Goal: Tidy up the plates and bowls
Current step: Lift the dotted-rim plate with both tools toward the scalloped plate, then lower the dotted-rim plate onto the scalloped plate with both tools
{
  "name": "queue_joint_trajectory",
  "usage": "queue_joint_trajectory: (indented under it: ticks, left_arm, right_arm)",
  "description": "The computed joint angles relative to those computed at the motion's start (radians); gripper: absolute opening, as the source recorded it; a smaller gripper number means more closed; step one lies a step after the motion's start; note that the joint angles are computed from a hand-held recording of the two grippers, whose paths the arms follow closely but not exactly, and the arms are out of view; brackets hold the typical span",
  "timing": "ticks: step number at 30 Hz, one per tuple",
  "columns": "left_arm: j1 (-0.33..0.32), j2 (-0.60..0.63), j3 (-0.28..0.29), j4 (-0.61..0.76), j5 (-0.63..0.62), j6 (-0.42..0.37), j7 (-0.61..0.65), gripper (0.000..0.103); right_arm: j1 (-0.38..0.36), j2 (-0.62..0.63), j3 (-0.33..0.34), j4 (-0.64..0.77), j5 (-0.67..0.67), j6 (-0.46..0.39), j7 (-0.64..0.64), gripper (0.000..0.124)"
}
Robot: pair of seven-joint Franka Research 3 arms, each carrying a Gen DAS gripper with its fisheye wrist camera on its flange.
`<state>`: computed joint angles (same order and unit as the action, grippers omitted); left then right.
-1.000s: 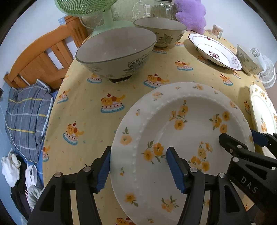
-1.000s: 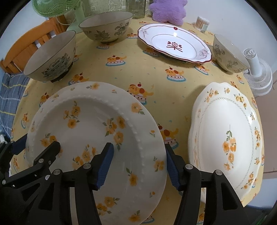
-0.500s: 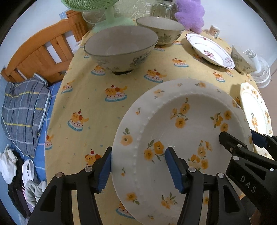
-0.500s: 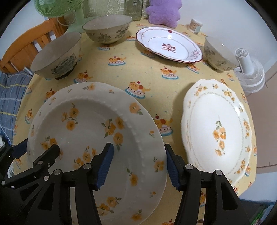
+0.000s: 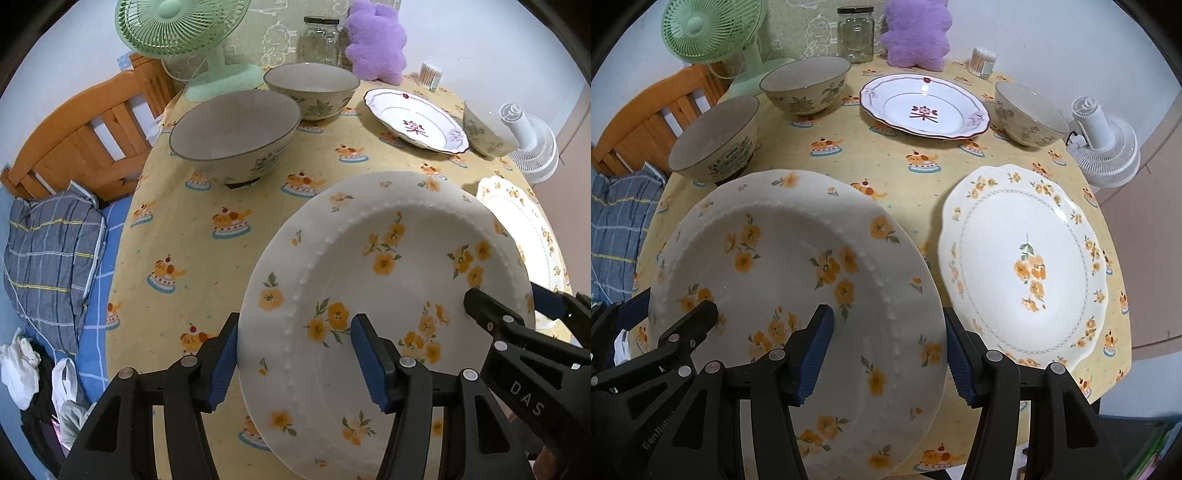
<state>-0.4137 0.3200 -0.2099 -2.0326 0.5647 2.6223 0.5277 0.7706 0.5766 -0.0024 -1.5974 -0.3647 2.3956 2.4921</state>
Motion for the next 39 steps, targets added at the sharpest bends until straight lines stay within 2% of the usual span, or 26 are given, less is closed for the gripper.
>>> queue_joint_trajectory:
  ticks: [15, 28, 39]
  left_arm:
    - [-0.115, 0.120, -0.009, 0.242, 0.036, -0.178, -0.115, 0.060]
    - [-0.215, 0.308, 0.004, 0.538, -0.002, -0.284, -0.074, 0.060]
    - [-0.301, 0.525, 0.033, 0.881, -0.065, -0.403, 0.008, 0.060]
  right_arm:
    - [-0.114, -0.155, 0.006, -0.226, 0.023, 0.139, -0.151, 0.062]
    - [-0.214, -0.240, -0.001, -0.358, 0.026, 0.190, -0.217, 0.062]
    - [-0.290, -0.257, -0.020, -0.418, 0.047, 0.222, -0.271, 0.062]
